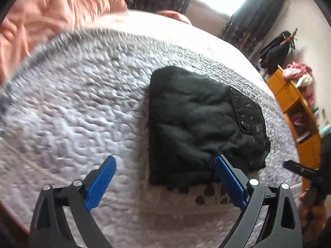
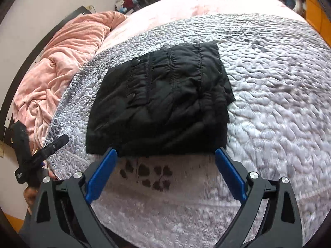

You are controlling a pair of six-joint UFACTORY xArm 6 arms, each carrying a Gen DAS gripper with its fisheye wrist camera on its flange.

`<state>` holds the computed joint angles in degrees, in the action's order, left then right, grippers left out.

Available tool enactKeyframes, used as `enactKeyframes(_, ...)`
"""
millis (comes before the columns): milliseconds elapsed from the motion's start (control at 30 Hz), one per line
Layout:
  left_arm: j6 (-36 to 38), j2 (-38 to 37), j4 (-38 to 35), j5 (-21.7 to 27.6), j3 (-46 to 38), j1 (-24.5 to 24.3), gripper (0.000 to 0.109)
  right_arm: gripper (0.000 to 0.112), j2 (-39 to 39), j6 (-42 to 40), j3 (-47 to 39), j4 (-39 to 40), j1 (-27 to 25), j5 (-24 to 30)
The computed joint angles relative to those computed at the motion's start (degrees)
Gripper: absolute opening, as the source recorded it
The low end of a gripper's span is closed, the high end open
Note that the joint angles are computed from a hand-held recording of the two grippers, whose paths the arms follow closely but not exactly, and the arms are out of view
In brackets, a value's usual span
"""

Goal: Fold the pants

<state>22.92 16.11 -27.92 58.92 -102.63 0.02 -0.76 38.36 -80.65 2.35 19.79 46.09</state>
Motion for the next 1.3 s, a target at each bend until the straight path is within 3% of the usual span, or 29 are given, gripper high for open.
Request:
enactKeyframes(133, 1.50, -11.10, 4.12, -5.47, 10.49, -0.34, 0.099, 0.096, -7.49, 8.39, 4.68, -7.45, 4.22, 1.60)
enactKeyframes(233, 2.62, -18.35, 4.14, -5.86, 15.79, 0.44, 0.099, 0.097, -12.52, 13.38, 7.16, -10.57, 7.62, 3.08)
enactKeyframes(433, 3.20, -30.91, 1.70, -1.02, 21.68, 2.67, 0.099, 0.100, -17.29, 23.90, 1.61, -25.31, 19.95, 17.37)
enactKeyframes(567, 3.22, -37.49, -1.57, 2.91, 23.49, 5.00, 0.099, 0.100, -16.24, 29.57, -6.67, -36.92, 30.87, 29.98)
enactKeyframes(933, -0.71, -48.54, 5.54, 11.38, 21.78, 6.52, 0.099, 0.100, -8.00, 32.09, -26.51, -51.62, 50.44, 49.07)
enactKeyframes(1133, 0.61, -51.52, 3.05, 14.60, 20.22, 10.28, 0.099, 0.100, -3.92, 30.61, -33.42, -54.42, 54.96, 54.33)
enactKeyframes(1300, 1.46, -52.53, 1.32, 15.79, 19.33, 12.42, 0.099, 0.100, -1.72, 30.10, -36.65, -54.75, 56.48, 55.38)
